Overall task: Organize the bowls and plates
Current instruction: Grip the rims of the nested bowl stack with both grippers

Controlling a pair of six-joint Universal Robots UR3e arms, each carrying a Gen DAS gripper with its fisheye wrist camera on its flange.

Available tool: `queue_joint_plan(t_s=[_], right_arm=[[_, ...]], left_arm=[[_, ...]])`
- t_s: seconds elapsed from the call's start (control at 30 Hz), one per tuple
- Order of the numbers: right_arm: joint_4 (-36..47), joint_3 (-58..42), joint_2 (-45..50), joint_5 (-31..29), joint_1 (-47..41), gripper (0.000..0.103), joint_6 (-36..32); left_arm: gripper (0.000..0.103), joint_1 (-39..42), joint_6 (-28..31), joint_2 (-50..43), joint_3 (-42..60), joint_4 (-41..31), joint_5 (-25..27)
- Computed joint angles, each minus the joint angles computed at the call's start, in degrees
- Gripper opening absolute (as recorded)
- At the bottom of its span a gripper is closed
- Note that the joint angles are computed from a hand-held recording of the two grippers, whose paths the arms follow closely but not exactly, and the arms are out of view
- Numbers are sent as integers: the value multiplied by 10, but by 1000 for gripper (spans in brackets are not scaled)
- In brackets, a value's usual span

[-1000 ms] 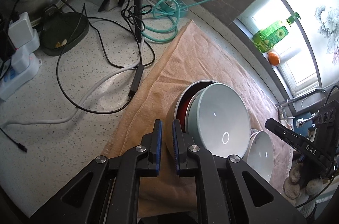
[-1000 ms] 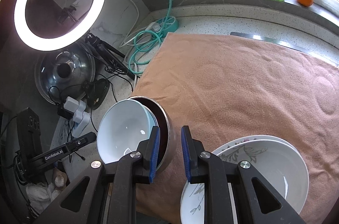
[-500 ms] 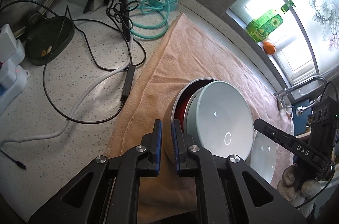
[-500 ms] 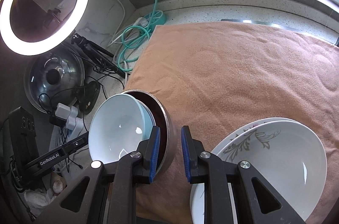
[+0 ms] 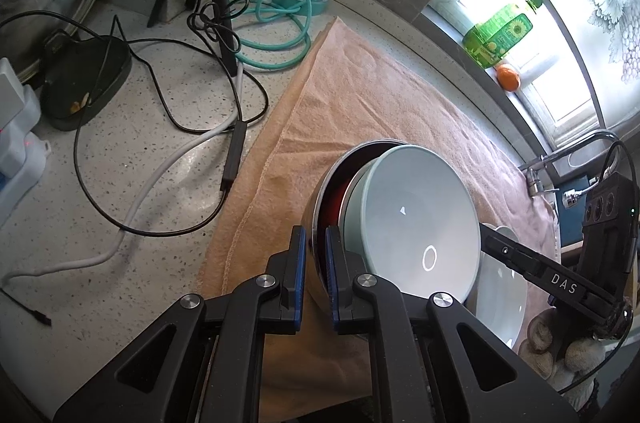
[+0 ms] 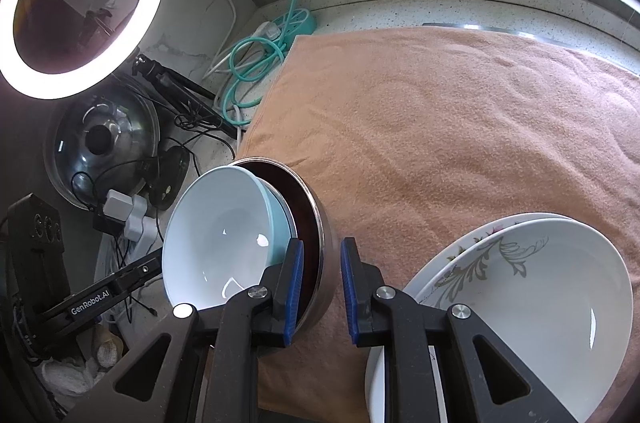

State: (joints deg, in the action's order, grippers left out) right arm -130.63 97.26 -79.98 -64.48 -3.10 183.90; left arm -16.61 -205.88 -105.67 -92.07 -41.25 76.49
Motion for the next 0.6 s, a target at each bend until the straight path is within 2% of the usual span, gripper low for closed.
queue_joint_plan(t_s=[0.6], right_arm=[[-2, -14, 23, -16, 16, 9, 7]], left_arm=[[7, 10, 9, -15, 2, 2, -18]])
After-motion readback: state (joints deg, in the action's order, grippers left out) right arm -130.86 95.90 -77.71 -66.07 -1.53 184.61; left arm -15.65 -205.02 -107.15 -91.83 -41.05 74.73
